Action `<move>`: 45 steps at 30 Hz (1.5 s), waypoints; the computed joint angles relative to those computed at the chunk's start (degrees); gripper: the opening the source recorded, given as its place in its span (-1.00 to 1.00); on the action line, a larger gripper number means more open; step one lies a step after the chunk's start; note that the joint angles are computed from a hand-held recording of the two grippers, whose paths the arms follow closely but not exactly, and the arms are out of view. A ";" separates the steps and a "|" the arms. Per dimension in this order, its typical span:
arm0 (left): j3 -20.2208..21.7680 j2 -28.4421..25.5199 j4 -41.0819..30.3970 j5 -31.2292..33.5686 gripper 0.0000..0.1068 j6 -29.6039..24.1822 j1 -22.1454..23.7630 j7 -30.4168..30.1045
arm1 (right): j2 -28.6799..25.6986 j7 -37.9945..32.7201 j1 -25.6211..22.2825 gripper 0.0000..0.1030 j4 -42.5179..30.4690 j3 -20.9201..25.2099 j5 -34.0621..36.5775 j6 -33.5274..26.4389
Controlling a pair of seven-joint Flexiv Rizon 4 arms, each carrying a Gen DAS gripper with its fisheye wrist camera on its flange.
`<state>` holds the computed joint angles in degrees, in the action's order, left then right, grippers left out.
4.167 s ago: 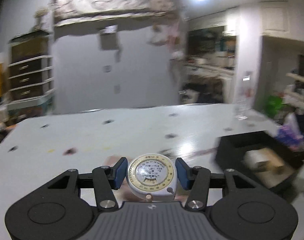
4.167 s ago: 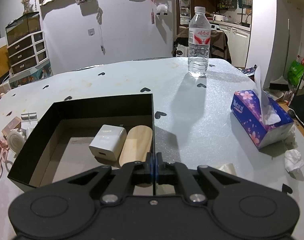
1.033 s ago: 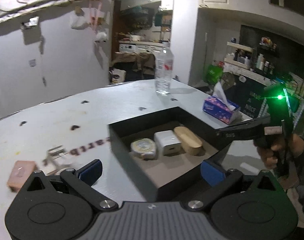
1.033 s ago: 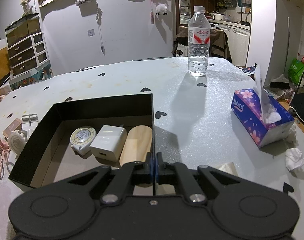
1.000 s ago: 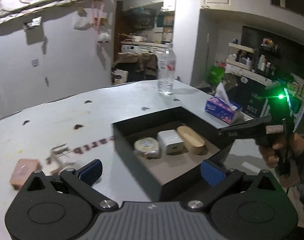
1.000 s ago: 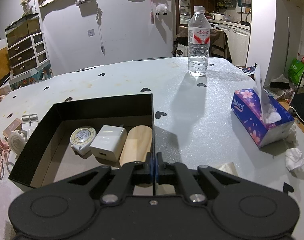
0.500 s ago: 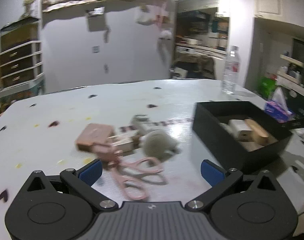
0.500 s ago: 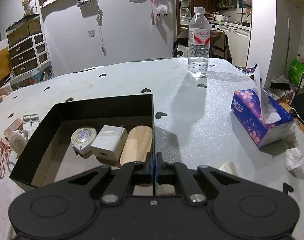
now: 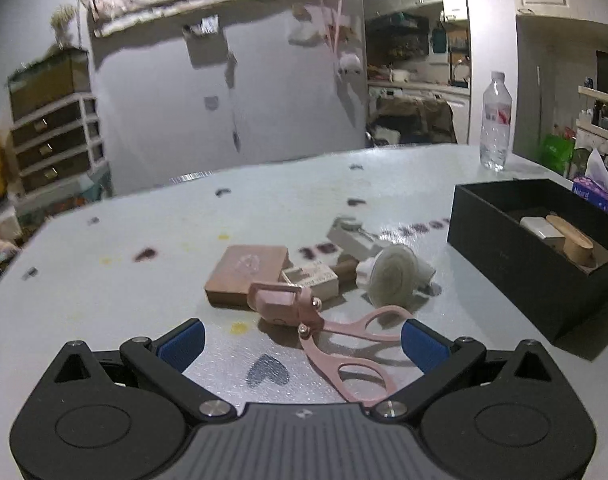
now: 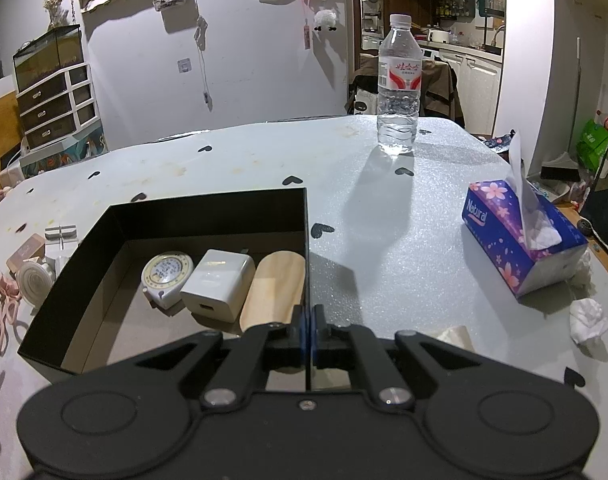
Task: Organize rigid objects
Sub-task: 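Reach the left tool to the pink clip and grasp it, then carry the pink clip with the left tool into the black box and release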
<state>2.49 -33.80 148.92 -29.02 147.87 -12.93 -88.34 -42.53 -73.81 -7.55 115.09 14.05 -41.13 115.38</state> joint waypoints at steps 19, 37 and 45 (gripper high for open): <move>2.12 -1.95 -9.17 -13.35 -0.01 -13.54 -5.54 -5.75 | -0.03 -0.17 -0.28 -0.94 -0.08 0.41 0.03 -0.27; 0.54 0.09 -4.41 -17.51 -0.43 -3.18 -7.39 -2.88 | 0.15 -0.34 -0.02 -0.94 -0.13 0.31 0.28 -0.52; -3.13 3.53 -6.72 -1.35 -0.42 -2.95 -2.83 -2.70 | 0.18 -0.61 0.14 -0.94 -0.19 0.37 0.71 -0.66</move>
